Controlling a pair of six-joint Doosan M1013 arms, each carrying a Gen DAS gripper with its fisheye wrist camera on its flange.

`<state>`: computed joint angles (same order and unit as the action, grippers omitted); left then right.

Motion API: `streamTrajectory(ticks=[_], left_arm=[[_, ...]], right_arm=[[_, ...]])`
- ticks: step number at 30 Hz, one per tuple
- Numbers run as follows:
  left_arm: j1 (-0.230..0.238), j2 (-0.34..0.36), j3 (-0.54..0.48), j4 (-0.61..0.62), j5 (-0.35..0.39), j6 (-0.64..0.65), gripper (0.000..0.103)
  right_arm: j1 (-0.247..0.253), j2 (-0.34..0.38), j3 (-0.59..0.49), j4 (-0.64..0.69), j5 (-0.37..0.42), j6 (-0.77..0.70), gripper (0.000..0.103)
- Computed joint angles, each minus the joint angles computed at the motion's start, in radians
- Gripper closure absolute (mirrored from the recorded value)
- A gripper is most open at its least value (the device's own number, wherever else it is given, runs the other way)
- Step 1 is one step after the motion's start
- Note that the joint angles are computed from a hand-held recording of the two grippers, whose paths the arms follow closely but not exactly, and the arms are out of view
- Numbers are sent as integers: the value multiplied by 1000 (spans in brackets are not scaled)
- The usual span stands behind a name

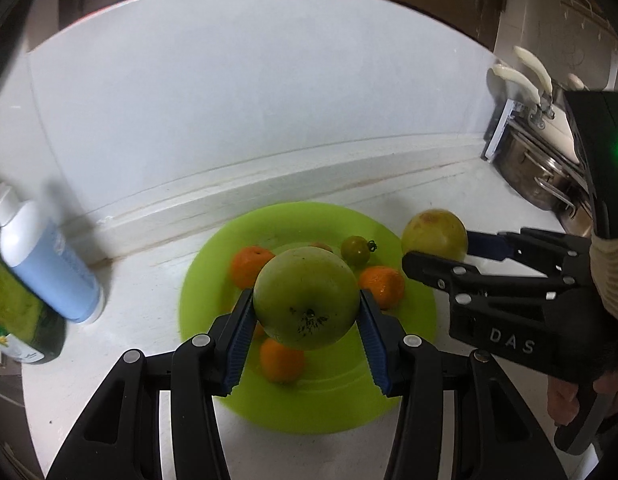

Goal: Organize fruits
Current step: 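Carry the apple in the left gripper while the right carries the pear onto the plate, then open the left gripper on the plate while the right gripper releases the pear there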

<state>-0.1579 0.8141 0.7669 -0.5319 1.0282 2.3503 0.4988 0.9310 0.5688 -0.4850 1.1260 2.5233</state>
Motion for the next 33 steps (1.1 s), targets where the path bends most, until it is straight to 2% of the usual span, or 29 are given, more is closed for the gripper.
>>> streamTrajectory(ticks=[10, 16, 23, 33], left_arm=[[-16, 30, -25, 49, 31, -24, 54], [-21, 39, -31, 67, 37, -28, 54], [-23, 49, -49, 77, 62, -51, 53], [-11, 4, 12, 28, -24, -1, 52]], right_arm=[[-28, 27, -31, 42, 29, -45, 54], [-36, 69, -99, 76, 66, -78, 54], [-40, 62, -86, 98, 47, -71, 53], [-34, 43, -54, 83, 19, -67, 50]])
